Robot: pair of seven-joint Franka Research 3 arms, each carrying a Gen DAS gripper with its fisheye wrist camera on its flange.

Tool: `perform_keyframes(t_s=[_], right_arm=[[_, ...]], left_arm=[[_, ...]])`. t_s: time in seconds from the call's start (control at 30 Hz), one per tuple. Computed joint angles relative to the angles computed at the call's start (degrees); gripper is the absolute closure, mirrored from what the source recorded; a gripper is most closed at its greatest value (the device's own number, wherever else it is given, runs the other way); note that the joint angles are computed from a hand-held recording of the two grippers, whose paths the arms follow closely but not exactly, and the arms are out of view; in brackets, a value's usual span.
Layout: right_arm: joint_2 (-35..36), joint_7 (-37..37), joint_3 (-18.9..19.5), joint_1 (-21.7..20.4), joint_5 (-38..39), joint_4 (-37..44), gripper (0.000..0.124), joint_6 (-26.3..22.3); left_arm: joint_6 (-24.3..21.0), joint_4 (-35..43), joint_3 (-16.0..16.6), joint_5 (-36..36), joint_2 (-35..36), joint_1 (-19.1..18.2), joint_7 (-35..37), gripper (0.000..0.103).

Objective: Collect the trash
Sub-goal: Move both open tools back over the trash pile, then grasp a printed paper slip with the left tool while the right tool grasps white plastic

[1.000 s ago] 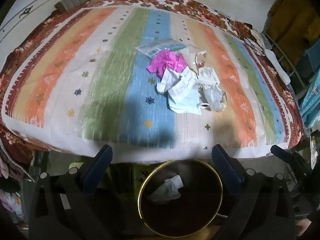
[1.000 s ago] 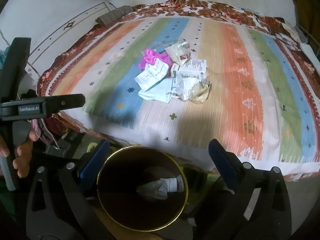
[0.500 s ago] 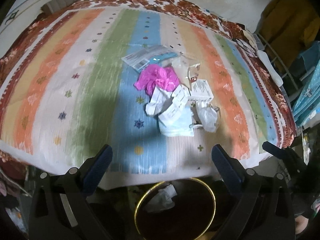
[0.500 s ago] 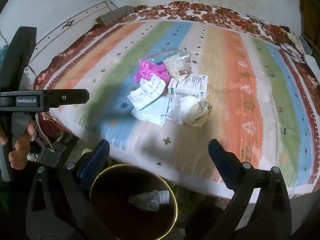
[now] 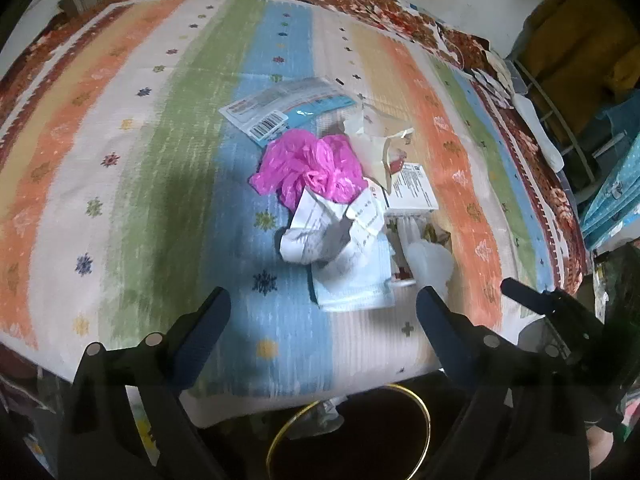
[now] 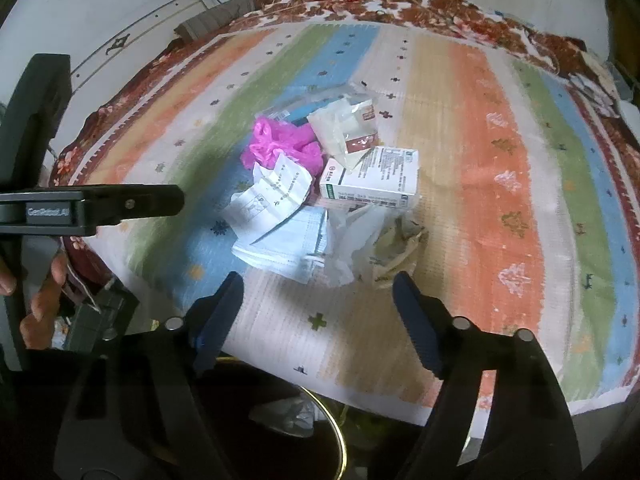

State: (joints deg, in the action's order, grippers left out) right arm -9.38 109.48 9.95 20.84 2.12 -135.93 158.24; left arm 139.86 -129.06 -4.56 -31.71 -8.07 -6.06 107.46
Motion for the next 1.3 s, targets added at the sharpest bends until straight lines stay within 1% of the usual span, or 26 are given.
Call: perform_keyframes(t_s=[0.03, 0.1, 0.2, 0.23, 0.3, 0.37, 0.47, 0.5, 0.53, 0.57, 0.6, 0.67, 0.7, 0.73, 0.77, 0.8, 0.83, 0.87, 0.93, 1.0, 1.1, 1.3], right_arm=[[0.6, -0.8, -0.2, 0.2, 0.6, 0.5, 0.056, 0.0], [1.7, -0.3, 0.0, 0.0, -0.7, 1.5, 0.059, -0.2], [4.1, -1.1, -0.4, 0.4, -0.4, 3.4, 0.064, -1.1], [4.8, -1.6, -0.7, 0.6, 0.2, 4.0, 0.067, -1.4], [6.4, -2.0, -1.0, 0.8, -0.1, 5.4, 0.07, -2.1], [7.8, -2.1, -1.3, 1.1, -0.7, 6.6, 0.072, -2.8], [9.7, -2.6, -1.8, 1.5, -1.4, 8.5, 0.078, -4.1], [10.4, -2.5, -2.0, 1.6, -1.9, 9.0, 0.081, -4.4], [10.9, -3.1, -2.2, 1.7, -1.3, 9.4, 0.086, -4.7], [11.4, -3.2, -2.4, 1.8, -1.2, 9.9, 0.088, -5.0], [11.7, -3.0, -2.6, 1.9, -1.5, 10.2, 0.091, -5.1], [12.3, -3.8, -2.8, 2.0, -1.1, 10.7, 0.097, -5.4], [12.5, -4.2, -3.0, 2.0, -0.9, 10.8, 0.102, -5.4], [12.8, -4.5, -3.1, 2.0, -0.7, 11.0, 0.109, -5.5], [13.1, -4.9, -3.2, 2.0, -0.4, 11.3, 0.112, -5.7], [13.3, -5.9, -3.2, 1.9, 0.7, 11.4, 0.117, -5.7], [13.4, -6.7, -3.2, 1.8, 1.7, 11.5, 0.121, -5.9], [13.3, -7.2, -3.2, 1.8, 2.4, 11.5, 0.121, -5.7], [13.0, -8.2, -3.3, 1.7, 3.5, 11.3, 0.122, -5.4], [12.3, -9.0, -3.2, 1.7, 4.9, 11.0, 0.122, -4.9], [11.2, -8.8, -3.1, 1.8, 5.0, 10.6, 0.122, -4.3], [8.8, -9.0, -2.8, 1.7, 5.5, 9.7, 0.123, -3.0]], left_arm=[[-0.7, 0.7, 0.3, -1.2, 0.8, 0.0, 0.2, 0.013], [-2.3, 2.6, 0.6, -3.3, 2.9, 0.5, 0.4, 0.015], [-3.0, 4.5, -0.2, -3.9, 5.3, 1.4, 0.1, 0.019], [-3.4, 5.0, -0.5, -4.1, 5.9, 1.7, 0.1, 0.021], [-4.3, 6.2, -1.1, -4.2, 7.4, 2.3, 0.1, 0.026], [-5.1, 7.3, -1.8, -3.8, 8.8, 2.8, 0.6, 0.034], [-5.6, 8.8, -2.8, -3.3, 10.6, 3.3, 1.7, 0.042], [-5.5, 9.2, -3.1, -3.0, 11.2, 3.4, 2.0, 0.044], [-5.7, 9.7, -3.4, -2.9, 11.8, 3.6, 2.5, 0.049], [-6.0, 10.2, -3.8, -2.9, 12.4, 3.7, 2.9, 0.053], [-6.4, 10.8, -4.0, -2.9, 13.0, 3.9, 3.2, 0.055], [-7.3, 11.8, -4.6, -2.5, 14.1, 4.1, 3.8, 0.063], [-7.5, 12.2, -4.9, -2.1, 14.6, 4.1, 4.2, 0.065], [-7.6, 12.5, -5.2, -1.8, 14.8, 4.1, 4.5, 0.071], [-7.8, 12.7, -5.5, -1.5, 15.0, 4.1, 4.8, 0.081], [-7.7, 12.9, -5.6, -1.0, 15.1, 4.1, 4.8, 0.088], [-7.6, 12.8, -5.8, -0.7, 15.1, 4.1, 4.6, 0.094], [-7.7, 12.8, -5.8, -0.9, 14.8, 4.2, 4.5, 0.098], [-8.0, 12.8, -5.9, -1.7, 14.2, 4.4, 5.0, 0.101], [-7.8, 12.7, -5.8, -2.5, 13.2, 4.5, 5.5, 0.101], [-8.0, 12.5, -5.3, -4.3, 11.7, 4.5, 5.3, 0.101], [-8.1, 10.9, -4.3, -5.0, 8.6, 3.7, 4.8, 0.102]])
